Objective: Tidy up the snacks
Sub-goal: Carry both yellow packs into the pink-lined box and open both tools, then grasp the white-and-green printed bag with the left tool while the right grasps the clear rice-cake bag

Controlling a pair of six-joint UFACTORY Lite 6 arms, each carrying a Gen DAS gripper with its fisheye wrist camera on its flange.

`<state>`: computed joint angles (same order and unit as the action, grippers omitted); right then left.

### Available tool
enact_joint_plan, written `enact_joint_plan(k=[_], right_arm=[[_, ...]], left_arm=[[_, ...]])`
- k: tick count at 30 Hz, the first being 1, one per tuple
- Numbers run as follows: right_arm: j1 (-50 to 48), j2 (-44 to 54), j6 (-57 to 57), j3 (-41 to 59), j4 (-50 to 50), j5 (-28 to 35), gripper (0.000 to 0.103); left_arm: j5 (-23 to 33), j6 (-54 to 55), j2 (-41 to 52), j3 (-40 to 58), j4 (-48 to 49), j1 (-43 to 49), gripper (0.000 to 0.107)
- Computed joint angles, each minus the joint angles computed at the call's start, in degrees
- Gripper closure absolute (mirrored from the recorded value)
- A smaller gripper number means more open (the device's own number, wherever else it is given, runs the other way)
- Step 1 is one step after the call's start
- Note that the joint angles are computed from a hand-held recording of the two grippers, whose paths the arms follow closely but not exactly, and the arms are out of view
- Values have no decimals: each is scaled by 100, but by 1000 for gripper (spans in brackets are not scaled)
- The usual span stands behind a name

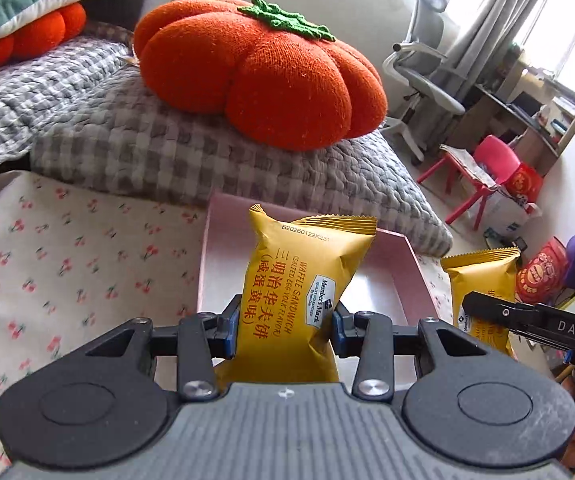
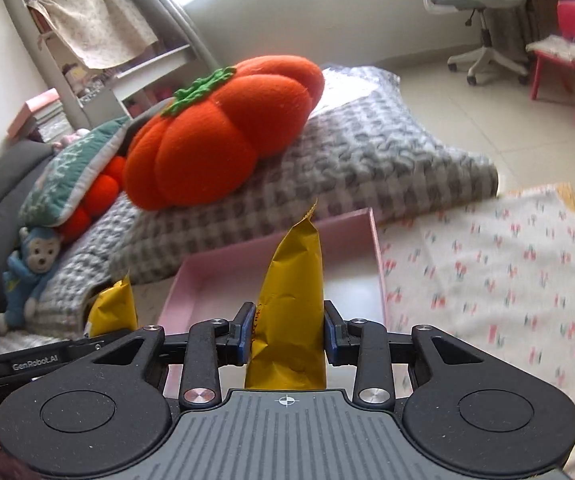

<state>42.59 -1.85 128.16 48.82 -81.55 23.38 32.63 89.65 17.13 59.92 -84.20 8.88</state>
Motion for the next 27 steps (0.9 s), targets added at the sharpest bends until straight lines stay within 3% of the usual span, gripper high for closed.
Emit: enact_joint_plan(k=[2,6,9,11,12,13,17,18,23,25,27], right_arm=[[-161,462,-339,351,58,15,70],[-227,1527,-1852,1131,1087,386,70],[-181,1705,-2081,1150,1293,473,67],[-47,1331,-1492,766,958,540,60],[36,1071,-1219,542,773,572,50],[142,798,-1063,351,687,681,43],[818,-338,-1092,-220,1038,1464,41],[1060,-712,-982,-429,1086,1661,37],[3394,-2536,248,-1611,1458,3325,22],[4541,-2615,889,-1796,1829,4241,15],[5403,-2299,1429,-1854,2346,4672,14]], left_arm=[[-231,54,298,231,-119,-189,69],[-958,376,797,545,-422,-590,68],[-1076,305,934,558,-407,-612,64],[-845,649,737,266,-663,-442,55],[-729,779,580,92,-695,-341,46],[-670,912,401,-86,-741,-254,45],[-227,674,-530,-769,-155,358,43],[-40,562,-731,-912,43,586,41],[939,356,-1818,-1834,1012,2029,30],[1205,570,-2308,-2349,1345,2715,28],[1466,814,-2587,-2684,1677,3319,28]])
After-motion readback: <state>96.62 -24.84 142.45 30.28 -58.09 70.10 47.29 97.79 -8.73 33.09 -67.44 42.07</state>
